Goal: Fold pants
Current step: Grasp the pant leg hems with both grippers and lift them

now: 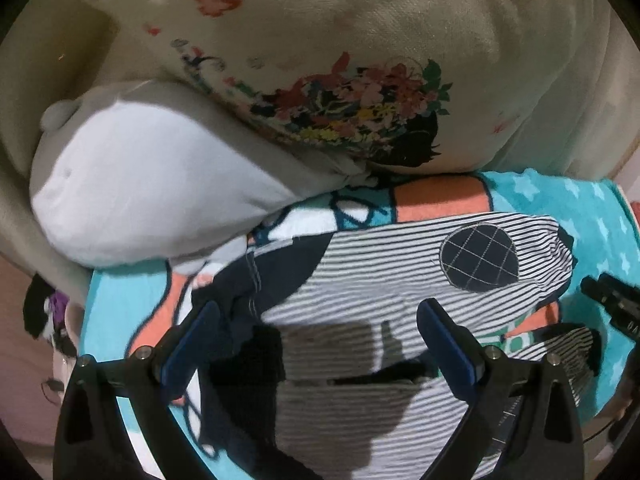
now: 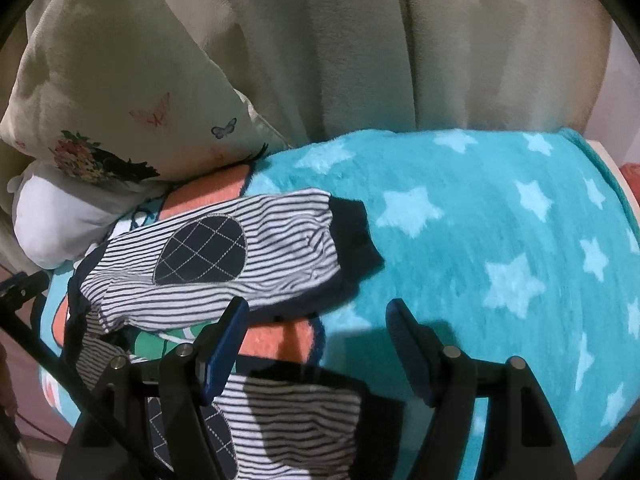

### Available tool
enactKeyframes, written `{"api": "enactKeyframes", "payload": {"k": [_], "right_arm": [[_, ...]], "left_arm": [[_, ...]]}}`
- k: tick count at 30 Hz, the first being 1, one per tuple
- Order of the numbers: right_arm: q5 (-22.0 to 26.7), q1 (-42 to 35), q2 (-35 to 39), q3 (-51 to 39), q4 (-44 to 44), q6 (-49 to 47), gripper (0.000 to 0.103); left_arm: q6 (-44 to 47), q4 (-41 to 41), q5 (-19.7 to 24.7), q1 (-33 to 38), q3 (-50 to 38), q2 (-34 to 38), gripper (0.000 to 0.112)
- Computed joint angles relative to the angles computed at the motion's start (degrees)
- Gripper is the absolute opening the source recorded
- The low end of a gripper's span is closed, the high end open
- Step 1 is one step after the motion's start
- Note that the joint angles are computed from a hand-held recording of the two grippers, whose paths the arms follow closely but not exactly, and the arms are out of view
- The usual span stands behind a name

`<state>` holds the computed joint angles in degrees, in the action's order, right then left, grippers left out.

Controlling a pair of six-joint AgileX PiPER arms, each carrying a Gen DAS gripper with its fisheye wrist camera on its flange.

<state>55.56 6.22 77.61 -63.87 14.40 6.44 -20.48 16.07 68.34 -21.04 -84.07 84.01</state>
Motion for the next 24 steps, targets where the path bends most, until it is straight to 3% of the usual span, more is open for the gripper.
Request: {"api": "enactKeyframes", "payload": {"k": [3, 5, 7, 9, 18, 24], "right_arm": [[0.2, 0.2, 2.6, -2.9, 0.1, -2.3, 0.076], [0.3, 0.7, 4.8, -5.2, -0.4, -4.3, 0.076], [-0.1, 1.3, 7.2, -7.6, -1.0, -6.9, 0.076], [-0.6, 1.9, 9.3, -9.4, -1.4, -8.9, 0.076], [-2.7, 3.6, 20.2, -17.4, -1.5, -15.4, 0.076], [-0.8, 3.1, 26.5, -22.6, 1.5, -20.6, 0.076]], "left_arm": [[5.3, -3.5, -2.5, 2.3, -1.2, 2.5, 0.098], [9.2, -6.8, -4.0, 3.9, -2.1, 4.4, 0.091], [12.1, -9.1, -4.2, 5.2, -3.8, 7.4, 0.073], [15.2, -12.0, -3.9, 6.7, -6.0, 10.9, 0.067], [21.4, -13.6, -4.7, 7.7, -10.5, 20.0, 0.067], [25.8, -16.1, -3.9, 9.3, -13.5, 23.7, 0.067]]}}
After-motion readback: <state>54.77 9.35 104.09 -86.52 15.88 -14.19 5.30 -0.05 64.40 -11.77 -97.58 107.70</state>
